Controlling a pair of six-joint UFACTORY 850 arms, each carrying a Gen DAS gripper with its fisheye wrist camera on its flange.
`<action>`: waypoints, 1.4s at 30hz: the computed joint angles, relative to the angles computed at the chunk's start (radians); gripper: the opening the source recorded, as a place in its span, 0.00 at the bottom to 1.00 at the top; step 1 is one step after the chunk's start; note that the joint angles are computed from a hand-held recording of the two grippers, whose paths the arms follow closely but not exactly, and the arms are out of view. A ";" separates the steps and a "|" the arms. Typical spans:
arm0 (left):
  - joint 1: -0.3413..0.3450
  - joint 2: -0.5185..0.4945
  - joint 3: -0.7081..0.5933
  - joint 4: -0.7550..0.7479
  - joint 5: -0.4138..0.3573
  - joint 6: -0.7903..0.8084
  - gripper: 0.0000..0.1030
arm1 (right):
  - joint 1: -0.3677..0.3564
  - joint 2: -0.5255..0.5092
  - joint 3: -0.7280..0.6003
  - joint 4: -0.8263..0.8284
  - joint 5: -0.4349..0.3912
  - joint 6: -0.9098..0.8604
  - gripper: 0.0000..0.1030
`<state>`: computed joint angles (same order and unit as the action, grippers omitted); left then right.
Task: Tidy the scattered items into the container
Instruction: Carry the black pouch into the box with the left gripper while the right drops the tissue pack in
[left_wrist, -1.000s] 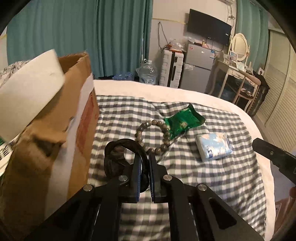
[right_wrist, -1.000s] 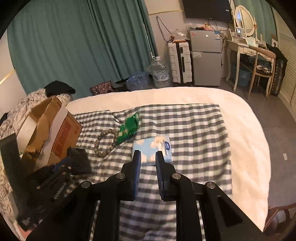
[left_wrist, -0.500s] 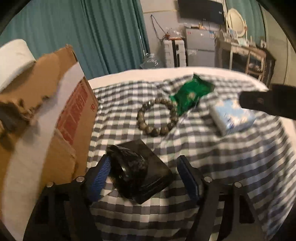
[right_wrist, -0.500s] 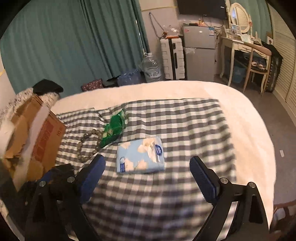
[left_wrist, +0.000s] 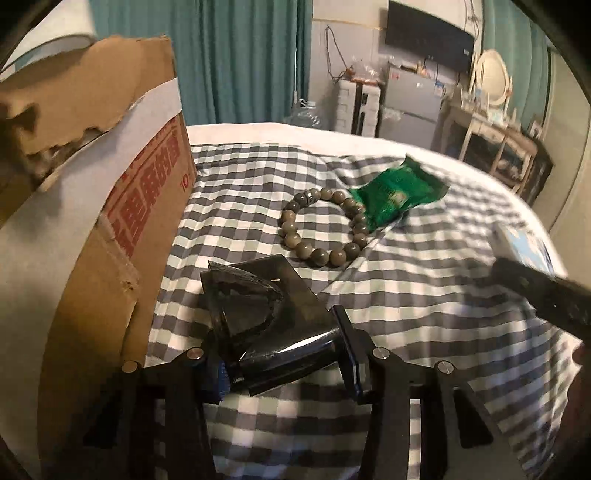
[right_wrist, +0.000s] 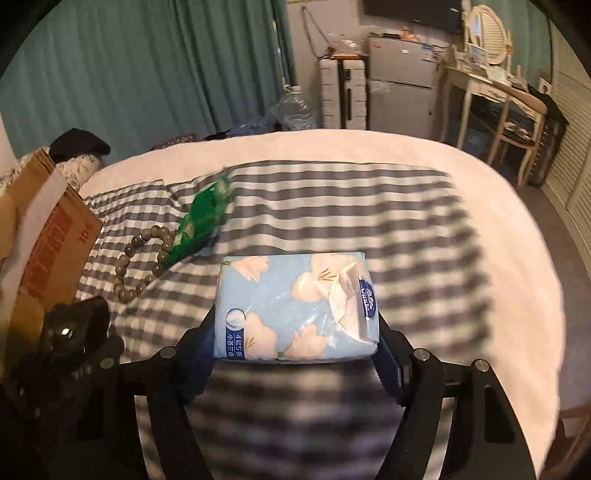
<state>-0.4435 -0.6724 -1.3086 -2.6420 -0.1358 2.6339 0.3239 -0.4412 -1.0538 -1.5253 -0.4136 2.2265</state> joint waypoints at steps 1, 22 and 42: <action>0.001 0.009 0.007 0.063 -0.008 -0.065 0.46 | 0.007 0.027 0.026 0.013 -0.010 0.002 0.71; 0.130 0.383 0.135 0.518 -0.106 -0.563 0.46 | 0.269 0.299 0.007 0.225 -0.235 -0.254 0.71; 0.319 0.190 -0.068 1.197 -0.083 -1.106 0.46 | 0.295 -0.161 -0.601 0.435 -0.093 -0.621 0.71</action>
<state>-0.1243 -0.4820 -1.3765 -1.4455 -0.2188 1.5284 0.6184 -0.6019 -1.6545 -1.0900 -0.5068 1.6058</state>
